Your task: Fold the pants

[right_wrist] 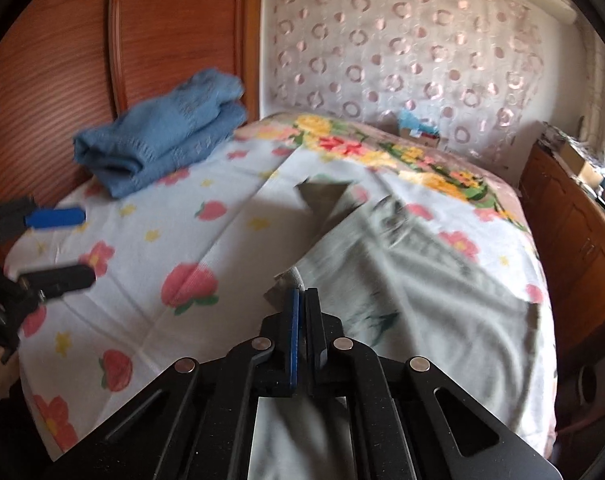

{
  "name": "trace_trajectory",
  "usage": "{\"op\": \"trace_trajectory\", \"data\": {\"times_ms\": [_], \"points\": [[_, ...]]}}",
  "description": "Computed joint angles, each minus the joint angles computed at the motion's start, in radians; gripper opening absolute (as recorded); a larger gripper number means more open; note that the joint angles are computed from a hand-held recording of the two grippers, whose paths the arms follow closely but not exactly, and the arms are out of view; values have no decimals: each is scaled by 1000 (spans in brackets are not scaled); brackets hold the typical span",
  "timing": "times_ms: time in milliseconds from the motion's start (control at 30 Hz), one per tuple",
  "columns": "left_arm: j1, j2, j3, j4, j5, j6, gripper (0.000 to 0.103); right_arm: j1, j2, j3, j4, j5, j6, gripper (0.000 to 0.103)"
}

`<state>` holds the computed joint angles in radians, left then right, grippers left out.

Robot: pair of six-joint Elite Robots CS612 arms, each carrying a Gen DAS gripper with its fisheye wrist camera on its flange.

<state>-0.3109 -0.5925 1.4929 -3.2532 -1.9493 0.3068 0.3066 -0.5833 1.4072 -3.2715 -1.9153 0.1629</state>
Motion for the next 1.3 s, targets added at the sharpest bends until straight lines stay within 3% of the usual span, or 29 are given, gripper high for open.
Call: {"op": "trace_trajectory", "data": {"times_ms": [233, 500, 700, 900, 1067, 1200, 1300], "points": [[-13, -1, 4, 4, -8, 25, 79, -20, -49, 82, -41, -115, 33, 2], [-19, -3, 12, 12, -6, 41, 79, -59, -59, 112, -44, -168, 76, 2], [-18, 0, 6, 21, -3, 37, 79, -74, -46, 75, 58, -227, 129, 2], [-21, 1, 6, 20, -1, 44, 79, -62, -42, 39, 151, -273, 173, 2], [-23, 0, 9, 22, 0, 51, 79, -61, -63, 50, 176, -250, 226, 2], [-26, 1, 5, 29, -6, 53, 79, -69, -72, 67, 161, -241, 268, 15], [-37, 0, 0, 28, -8, 68, 79, -76, -78, 88, 94, -185, 269, 27]]}}
